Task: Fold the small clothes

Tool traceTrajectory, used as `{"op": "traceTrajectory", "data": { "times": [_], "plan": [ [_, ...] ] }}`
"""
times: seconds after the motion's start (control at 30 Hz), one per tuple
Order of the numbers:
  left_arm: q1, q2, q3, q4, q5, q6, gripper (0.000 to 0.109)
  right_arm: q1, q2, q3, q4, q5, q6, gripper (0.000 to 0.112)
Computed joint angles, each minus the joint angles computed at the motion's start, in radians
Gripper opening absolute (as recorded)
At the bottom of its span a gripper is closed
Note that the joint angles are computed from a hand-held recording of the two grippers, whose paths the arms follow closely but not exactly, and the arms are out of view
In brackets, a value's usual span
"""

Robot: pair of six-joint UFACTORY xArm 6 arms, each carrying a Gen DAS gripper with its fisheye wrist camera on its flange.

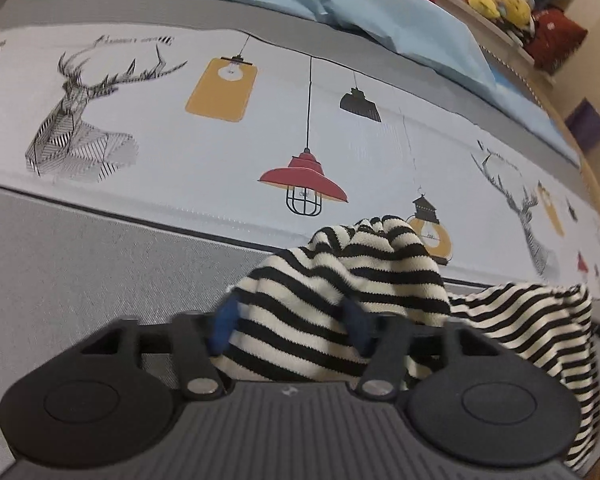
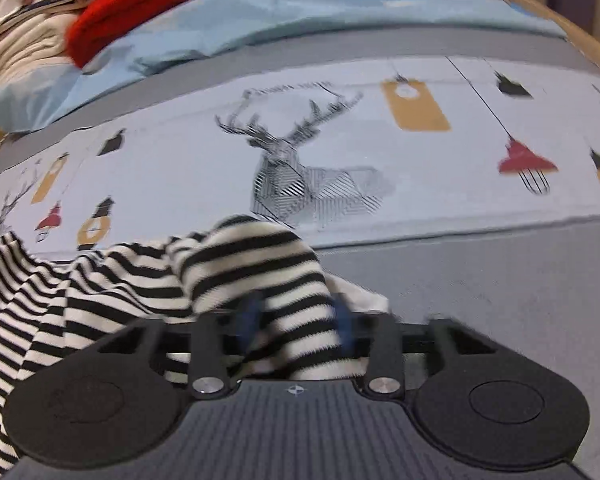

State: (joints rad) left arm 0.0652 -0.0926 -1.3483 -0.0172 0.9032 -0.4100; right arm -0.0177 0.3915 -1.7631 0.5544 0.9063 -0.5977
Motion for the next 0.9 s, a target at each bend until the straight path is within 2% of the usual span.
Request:
{"op": "traceTrajectory", "data": {
  "times": [0.03,0.1,0.13,0.2,0.23,0.27,0.3,0.33,0.4,0.43,0.47,0.5,0.53,0.57,0.63,0.7,0.77,0.8,0.83,0.87,0.9],
  "plan": [
    [-0.002,0.003,-0.005,0.021,0.000,0.000,0.002,0.000,0.001,-0.006,0.010,0.000,-0.011,0.002],
    [-0.007,-0.018,0.006,0.125,-0.041,-0.065,0.001,-0.002,-0.001,-0.007,0.039,-0.026,-0.017,0.001],
    [-0.004,-0.042,0.022,0.203,-0.086,-0.144,0.001,-0.001,0.000,-0.007,0.061,-0.062,-0.013,0.001],
    [0.010,-0.084,0.065,0.257,-0.194,-0.236,0.001,-0.002,-0.030,0.040,0.154,-0.209,0.008,0.000],
    [0.009,-0.087,0.068,0.276,-0.205,-0.243,0.001,-0.005,-0.037,0.050,0.216,-0.264,0.008,0.000],
    [0.002,-0.073,0.052,0.261,-0.175,-0.208,0.001,-0.001,-0.043,0.062,0.241,-0.319,0.015,0.000],
    [-0.006,-0.055,0.033,0.257,-0.128,-0.181,0.001,0.003,-0.039,0.061,0.225,-0.332,0.027,0.001],
    [-0.017,-0.030,0.005,0.266,-0.057,-0.167,0.001,0.003,-0.026,0.046,0.185,-0.309,0.050,0.001],
    [-0.018,0.010,-0.039,0.227,0.054,-0.127,0.006,0.020,-0.015,0.057,0.061,-0.330,0.135,0.003],
    [-0.011,0.019,-0.052,0.200,0.091,-0.120,0.011,0.024,-0.002,0.048,0.000,-0.321,0.181,0.005],
    [-0.001,0.006,-0.044,0.184,0.090,-0.131,0.016,0.021,0.014,0.026,-0.039,-0.277,0.218,0.007],
    [0.010,-0.026,-0.017,0.172,0.055,-0.143,0.019,0.015,0.034,-0.007,-0.063,-0.213,0.249,0.007],
    [0.020,-0.055,0.006,0.159,0.017,-0.148,0.027,0.013,0.038,-0.018,-0.085,-0.183,0.273,0.007],
    [0.025,-0.086,0.028,0.140,-0.021,-0.147,0.029,0.013,0.022,-0.002,-0.086,-0.195,0.269,0.007],
    [0.033,-0.133,0.058,0.039,-0.050,-0.069,0.029,0.005,-0.038,0.055,-0.004,-0.222,0.177,0.007],
    [0.035,-0.161,0.065,-0.098,0.004,0.078,0.031,-0.018,-0.085,0.073,0.137,-0.152,0.033,0.013],
    [0.020,-0.183,0.065,-0.126,0.089,0.183,0.033,-0.053,-0.112,0.070,0.212,-0.009,-0.088,0.019],
    [0.011,-0.198,0.072,-0.106,0.119,0.207,0.034,-0.067,-0.131,0.082,0.200,0.055,-0.129,0.020],
    [0.005,-0.216,0.081,-0.080,0.148,0.213,0.042,-0.075,-0.148,0.095,0.166,0.095,-0.148,0.020],
    [0.011,-0.237,0.094,-0.070,0.178,0.208,0.052,-0.082,-0.176,0.129,0.117,0.113,-0.167,0.020],
    [0.027,-0.254,0.106,-0.088,0.201,0.206,0.056,-0.089,-0.200,0.158,0.081,0.114,-0.177,0.020]
  ]
}}
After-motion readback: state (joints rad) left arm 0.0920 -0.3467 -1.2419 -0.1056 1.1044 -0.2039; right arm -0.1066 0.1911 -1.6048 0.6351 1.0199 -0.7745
